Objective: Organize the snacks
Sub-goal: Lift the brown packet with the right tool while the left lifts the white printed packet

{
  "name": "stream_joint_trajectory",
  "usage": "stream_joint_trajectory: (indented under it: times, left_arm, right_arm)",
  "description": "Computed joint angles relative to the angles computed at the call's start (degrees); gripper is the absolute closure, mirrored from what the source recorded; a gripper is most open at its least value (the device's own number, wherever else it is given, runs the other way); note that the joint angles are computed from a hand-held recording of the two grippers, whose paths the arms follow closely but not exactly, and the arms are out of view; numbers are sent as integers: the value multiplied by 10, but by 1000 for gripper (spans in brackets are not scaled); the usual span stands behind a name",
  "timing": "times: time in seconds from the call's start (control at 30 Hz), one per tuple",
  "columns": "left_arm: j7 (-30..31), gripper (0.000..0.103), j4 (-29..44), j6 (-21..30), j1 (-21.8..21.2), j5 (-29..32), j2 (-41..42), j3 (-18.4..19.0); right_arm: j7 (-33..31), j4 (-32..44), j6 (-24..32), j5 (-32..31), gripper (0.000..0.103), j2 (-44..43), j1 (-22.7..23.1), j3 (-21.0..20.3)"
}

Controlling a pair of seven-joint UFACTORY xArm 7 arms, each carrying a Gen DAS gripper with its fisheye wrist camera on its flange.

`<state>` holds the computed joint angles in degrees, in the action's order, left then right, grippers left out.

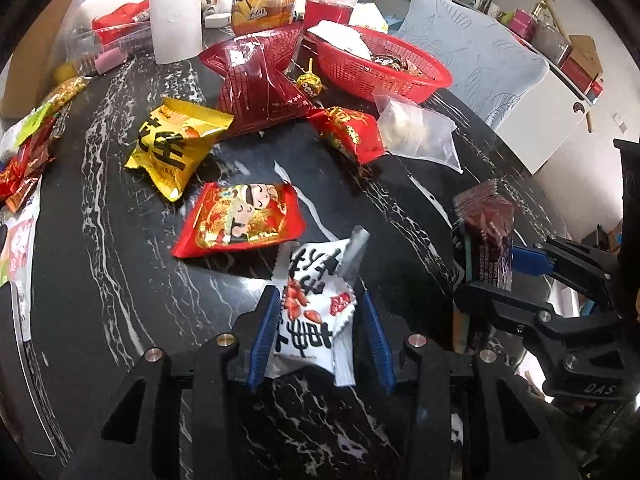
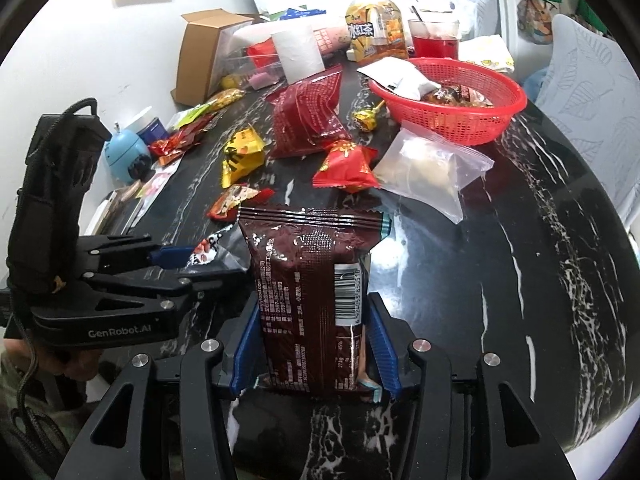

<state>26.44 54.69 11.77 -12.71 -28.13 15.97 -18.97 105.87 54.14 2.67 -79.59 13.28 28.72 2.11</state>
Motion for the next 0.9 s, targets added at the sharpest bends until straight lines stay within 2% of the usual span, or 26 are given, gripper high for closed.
stream_joint_trajectory:
  times: [0.07, 0.13, 0.23, 0.3, 0.4, 0.6, 0.9]
  left_arm:
    - [-7, 61, -4, -14, -6, 8, 2, 4]
    - [2, 61, -12, -38, 6, -5, 3, -12]
    - [26, 73, -19, -49, 31, -23, -2, -37]
    - [19, 73, -21, -50, 26, -16, -4, -31]
    - [47, 73, -16, -35, 50, -48, -6, -55]
    - [89, 73, -12, -40, 44, -85, -18, -60]
    - [180, 73, 20, -40, 30, -161, -26, -68]
  right_arm:
    - [-9, 1, -3, 11, 53, 5, -2, 1]
    - [-19, 2, -4, 22, 53, 8, -1, -2]
    - [-10, 3, -7, 13, 54, 10, 8, -13]
    - [3, 5, -6, -2, 55, 10, 12, -17]
    - [33, 8, 2, -33, 56, 7, 9, -13]
    - [95, 7, 19, -96, 56, -8, -19, 18]
    - [146, -13, 43, -137, 56, -49, -55, 56]
